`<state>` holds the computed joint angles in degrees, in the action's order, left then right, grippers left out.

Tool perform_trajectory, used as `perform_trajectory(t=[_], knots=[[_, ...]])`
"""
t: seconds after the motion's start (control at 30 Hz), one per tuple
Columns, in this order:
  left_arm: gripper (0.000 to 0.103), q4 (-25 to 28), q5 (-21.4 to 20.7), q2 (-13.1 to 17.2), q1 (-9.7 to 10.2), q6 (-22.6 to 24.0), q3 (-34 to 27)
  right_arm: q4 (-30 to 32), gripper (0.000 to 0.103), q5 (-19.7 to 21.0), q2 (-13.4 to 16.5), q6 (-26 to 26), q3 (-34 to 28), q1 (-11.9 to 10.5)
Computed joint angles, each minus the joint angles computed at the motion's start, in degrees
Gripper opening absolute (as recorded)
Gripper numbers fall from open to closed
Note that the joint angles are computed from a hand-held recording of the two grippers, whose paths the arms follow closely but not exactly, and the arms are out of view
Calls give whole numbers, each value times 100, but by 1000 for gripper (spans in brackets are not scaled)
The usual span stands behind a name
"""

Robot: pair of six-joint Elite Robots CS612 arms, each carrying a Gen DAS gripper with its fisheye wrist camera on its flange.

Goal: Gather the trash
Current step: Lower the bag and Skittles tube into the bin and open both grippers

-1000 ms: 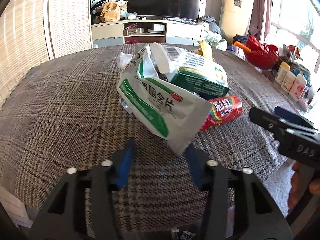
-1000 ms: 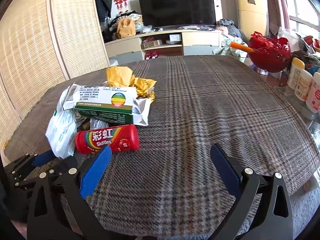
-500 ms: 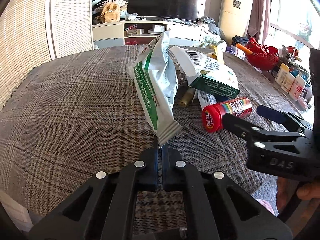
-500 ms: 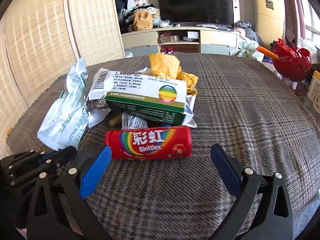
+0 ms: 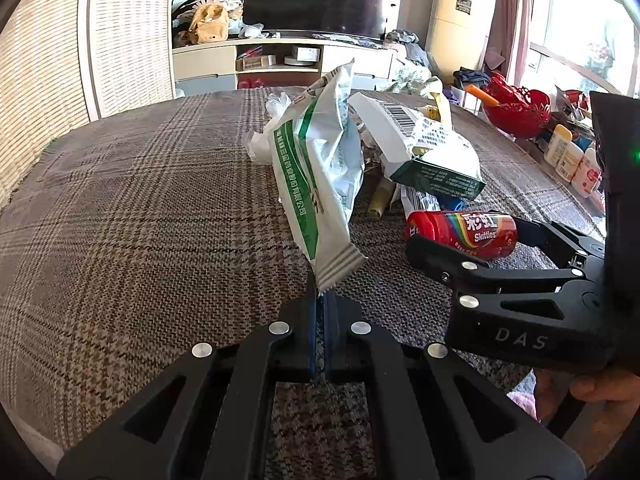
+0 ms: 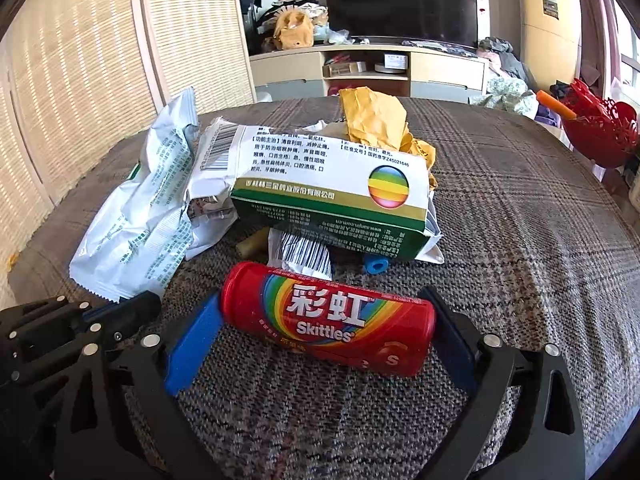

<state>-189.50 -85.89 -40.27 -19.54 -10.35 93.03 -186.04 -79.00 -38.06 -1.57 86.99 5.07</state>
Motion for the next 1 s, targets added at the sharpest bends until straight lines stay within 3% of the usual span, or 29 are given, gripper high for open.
perform_trajectory(t=[0.43,1.0], knots=[[0,-326,55,-163,-41,-65,283,-444,95,205,-226,42,487,-95],[0,-1256,653,-872,-506,-273,1646,-1532,95,574,-904,-120,1819,-352]])
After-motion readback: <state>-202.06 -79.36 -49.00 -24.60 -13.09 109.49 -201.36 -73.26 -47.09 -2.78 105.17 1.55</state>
